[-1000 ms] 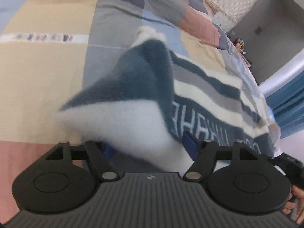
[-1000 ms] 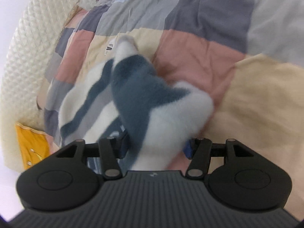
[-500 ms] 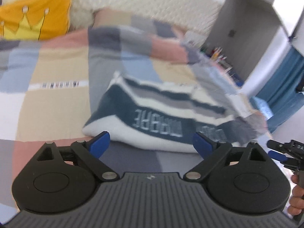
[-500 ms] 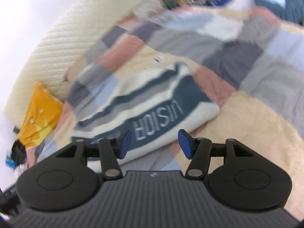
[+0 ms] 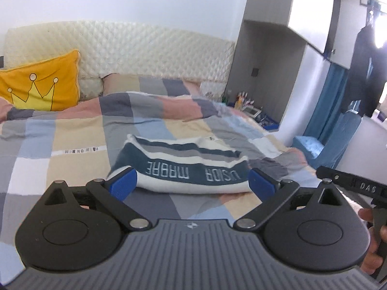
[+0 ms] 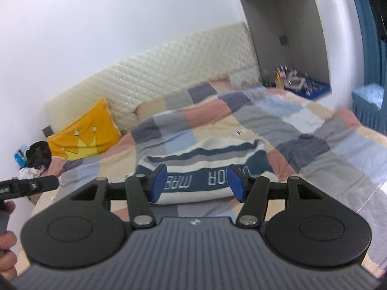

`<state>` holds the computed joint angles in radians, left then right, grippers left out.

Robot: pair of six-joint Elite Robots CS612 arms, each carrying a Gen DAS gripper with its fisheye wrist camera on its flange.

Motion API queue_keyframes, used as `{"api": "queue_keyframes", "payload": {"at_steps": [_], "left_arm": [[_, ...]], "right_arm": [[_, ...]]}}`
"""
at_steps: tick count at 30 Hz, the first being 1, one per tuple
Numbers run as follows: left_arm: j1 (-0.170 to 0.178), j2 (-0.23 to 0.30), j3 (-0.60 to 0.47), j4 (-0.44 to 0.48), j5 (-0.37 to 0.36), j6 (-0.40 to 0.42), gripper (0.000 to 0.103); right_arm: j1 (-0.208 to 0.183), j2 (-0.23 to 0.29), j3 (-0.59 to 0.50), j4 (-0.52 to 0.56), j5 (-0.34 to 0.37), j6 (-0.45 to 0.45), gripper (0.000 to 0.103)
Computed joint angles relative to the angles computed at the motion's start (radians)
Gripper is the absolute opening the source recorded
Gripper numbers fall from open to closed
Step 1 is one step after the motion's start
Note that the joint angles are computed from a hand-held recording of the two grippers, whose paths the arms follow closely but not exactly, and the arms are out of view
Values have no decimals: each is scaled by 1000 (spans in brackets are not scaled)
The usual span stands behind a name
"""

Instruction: Fold large clothes

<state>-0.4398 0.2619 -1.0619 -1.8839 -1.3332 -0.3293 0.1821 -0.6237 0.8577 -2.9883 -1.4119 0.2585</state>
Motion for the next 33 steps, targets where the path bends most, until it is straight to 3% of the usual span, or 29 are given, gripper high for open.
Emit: {"api": "queue_keyframes", "payload": {"at_steps": [5, 10, 12, 17, 21, 33], "left_arm": [[-37, 76, -140, 12, 53, 3, 101], [-62, 133, -239, 50, 92, 18, 101], [-63, 158, -272, 56, 71, 18, 102], [-77, 191, -299, 81, 114, 65, 102], [-68, 202, -292, 74, 84, 57, 102], [-53, 199, -263, 78, 143, 45, 102]], "right_arm": [[14, -76, 165, -155, -25, -62, 59], [23, -122, 265, -197, -10, -94, 59], [27, -133, 299, -215, -16, -104, 59], [39, -138, 345, -261, -54, -91, 59], [47, -135, 353, -254, -67, -107, 59], [54, -117, 331, -205, -91, -134, 59]]}}
